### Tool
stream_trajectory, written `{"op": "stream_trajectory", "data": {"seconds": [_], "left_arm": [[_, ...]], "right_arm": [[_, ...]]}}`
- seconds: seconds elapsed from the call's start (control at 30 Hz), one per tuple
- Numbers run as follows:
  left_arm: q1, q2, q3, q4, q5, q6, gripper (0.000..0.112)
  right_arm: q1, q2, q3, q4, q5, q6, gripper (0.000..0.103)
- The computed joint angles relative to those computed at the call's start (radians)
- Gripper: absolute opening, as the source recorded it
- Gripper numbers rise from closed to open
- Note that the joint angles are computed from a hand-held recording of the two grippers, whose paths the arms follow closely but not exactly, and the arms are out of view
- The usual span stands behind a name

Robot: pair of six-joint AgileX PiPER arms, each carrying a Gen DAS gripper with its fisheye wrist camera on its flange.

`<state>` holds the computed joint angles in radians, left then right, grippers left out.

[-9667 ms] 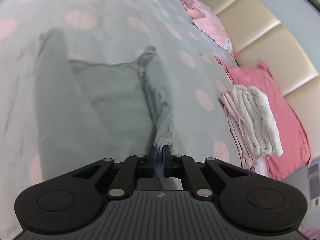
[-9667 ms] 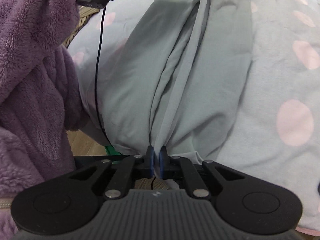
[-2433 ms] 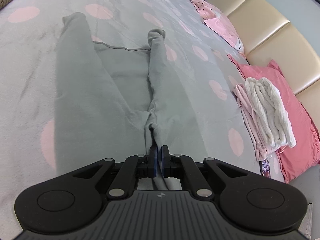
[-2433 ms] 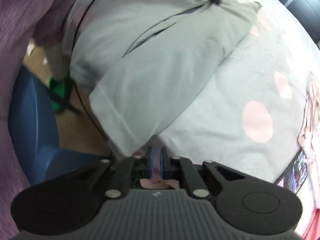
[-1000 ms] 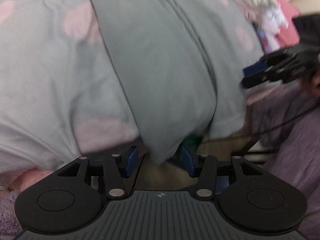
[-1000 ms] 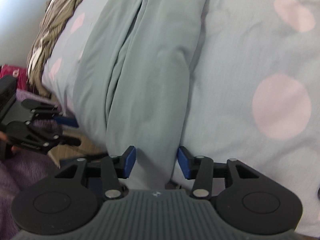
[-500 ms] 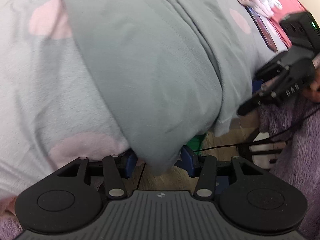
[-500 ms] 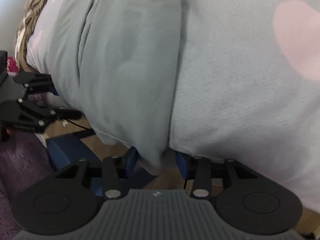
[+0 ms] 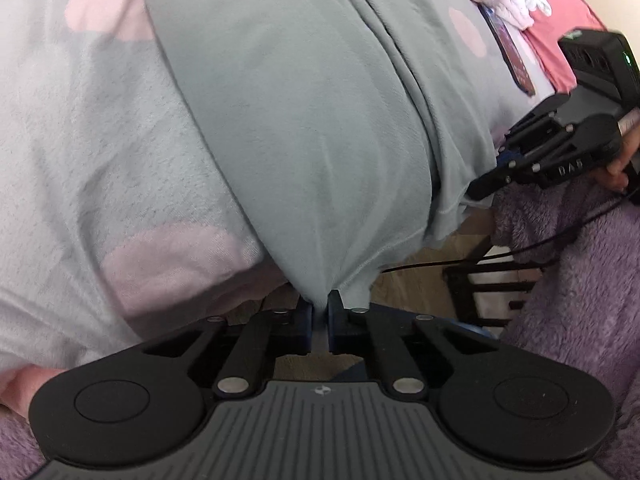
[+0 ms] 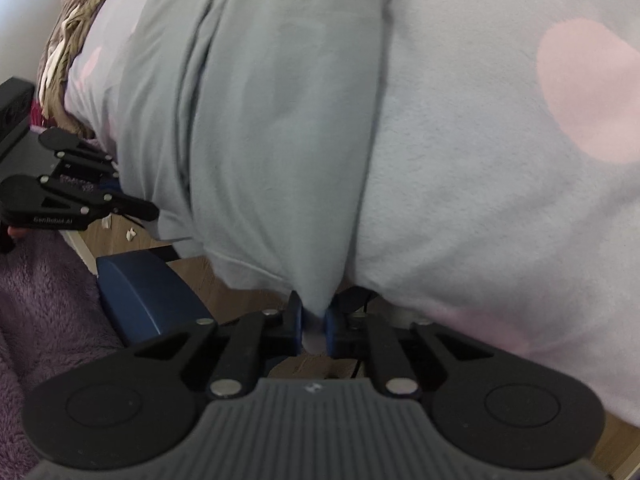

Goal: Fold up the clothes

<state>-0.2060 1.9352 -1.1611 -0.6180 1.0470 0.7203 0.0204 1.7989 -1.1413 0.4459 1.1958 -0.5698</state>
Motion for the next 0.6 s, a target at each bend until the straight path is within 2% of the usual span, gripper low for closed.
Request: {"op": "stream_trajectory", "data": {"seconds": [0.07, 0.17, 0.27, 0.33, 0.4, 0.47, 0.6], "left_arm": [[-0.008, -0.004, 0.003, 0.009, -0.021, -0.019, 0.019], [-0.026, -0.007, 0.010, 0.015, -0.052, -0.008, 0.030], [-0.059, 0.006, 0.012, 0.011, -0.072, 0.003, 0.033], [-0.069, 0.021, -0.005, 0.021, -0.068, 0.014, 0.033], [-0.085, 0.032, -0.018, 0.033, -0.061, 0.023, 0.032], [-0.093, 0.037, -0.037, 0.051, -0.045, 0.027, 0.014], [-0.064, 0.051, -0.107, 0.058, 0.087, 0.038, 0.007]], "right_arm": [[0.000, -0.015, 0.012, 0.004, -0.032, 0.005, 0.048], [-0.013, -0.017, 0.031, 0.028, -0.048, 0.002, 0.048], [-0.009, -0.026, 0.059, 0.048, -0.075, -0.009, 0.048], [-0.004, -0.030, 0.081, 0.076, -0.090, -0.029, 0.045], [0.011, -0.038, 0.094, 0.098, -0.099, -0.050, 0.029], [0.022, -0.054, 0.088, 0.074, -0.091, -0.051, 0.016], [-0.015, -0.070, 0.059, 0.071, -0.010, -0.080, 0.012]]}}
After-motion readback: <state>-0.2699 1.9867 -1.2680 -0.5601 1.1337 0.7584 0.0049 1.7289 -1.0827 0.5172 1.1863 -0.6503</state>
